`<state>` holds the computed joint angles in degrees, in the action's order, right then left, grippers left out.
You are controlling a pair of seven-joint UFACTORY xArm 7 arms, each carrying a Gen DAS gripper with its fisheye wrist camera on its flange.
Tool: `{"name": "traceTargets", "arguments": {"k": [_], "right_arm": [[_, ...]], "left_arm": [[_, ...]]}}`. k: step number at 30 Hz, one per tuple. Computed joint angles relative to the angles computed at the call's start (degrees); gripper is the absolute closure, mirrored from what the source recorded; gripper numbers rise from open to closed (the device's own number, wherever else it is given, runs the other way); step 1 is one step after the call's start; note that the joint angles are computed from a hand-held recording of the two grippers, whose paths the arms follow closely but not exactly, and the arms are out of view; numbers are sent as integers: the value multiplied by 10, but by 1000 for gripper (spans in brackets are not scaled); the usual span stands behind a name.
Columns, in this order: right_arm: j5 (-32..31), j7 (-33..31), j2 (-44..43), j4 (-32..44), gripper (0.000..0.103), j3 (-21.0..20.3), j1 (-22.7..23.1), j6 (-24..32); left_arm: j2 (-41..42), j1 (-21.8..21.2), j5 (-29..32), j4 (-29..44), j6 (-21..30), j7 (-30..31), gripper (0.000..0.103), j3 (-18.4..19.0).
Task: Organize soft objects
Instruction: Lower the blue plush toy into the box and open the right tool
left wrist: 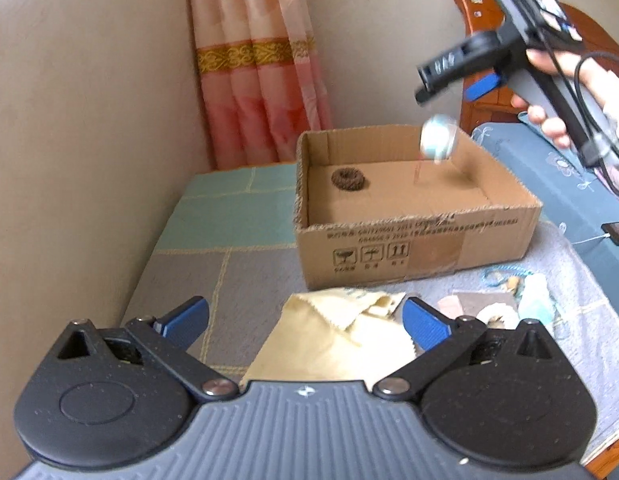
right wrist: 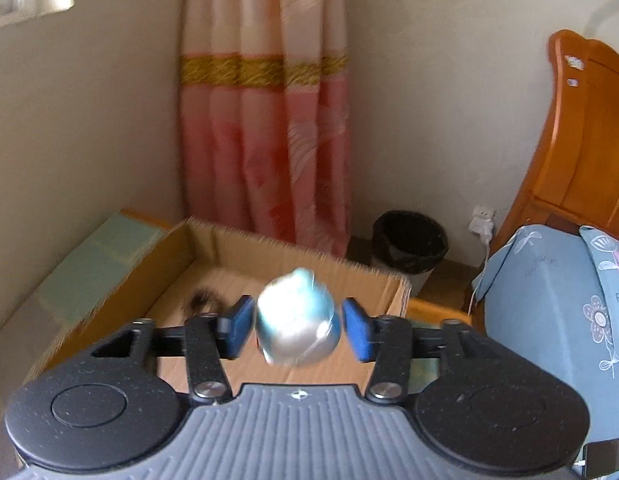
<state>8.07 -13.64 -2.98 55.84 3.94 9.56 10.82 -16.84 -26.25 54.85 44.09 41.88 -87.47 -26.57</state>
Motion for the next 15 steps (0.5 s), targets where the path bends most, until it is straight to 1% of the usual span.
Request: {"name": "traceTargets", "arguments": {"k": [1,2,4,5,9,13,15], "right_arm": [[-1,9,5,5,7,0,-1,-5],[0,17,4,1,1,1,-1,-16],[36,-10,-8,-11,0,-3,7,-27],[36,-11,-15,-14,0,-4,7,-20],[-24,36,-51,-40,0,6,-4,-2],[-29,46,-93,-67,0,1,4,17],[-44,66,-115,-84,0,8,-1,22]], "left_arm": [[0,0,-2,-3,0,-1,1,1],[-2,0,-3,-5,1,-1,1,2],[-5,0,-9,-9,-1,2,1,4],[-5,1,-12,-9,0,4,1,4],[-14,1,-12,-13,-4,6,1,1],[-19,0,-24,-14,-1,19,1,-4],[-23,0,-26,-16,1,24,1,-8]]}}
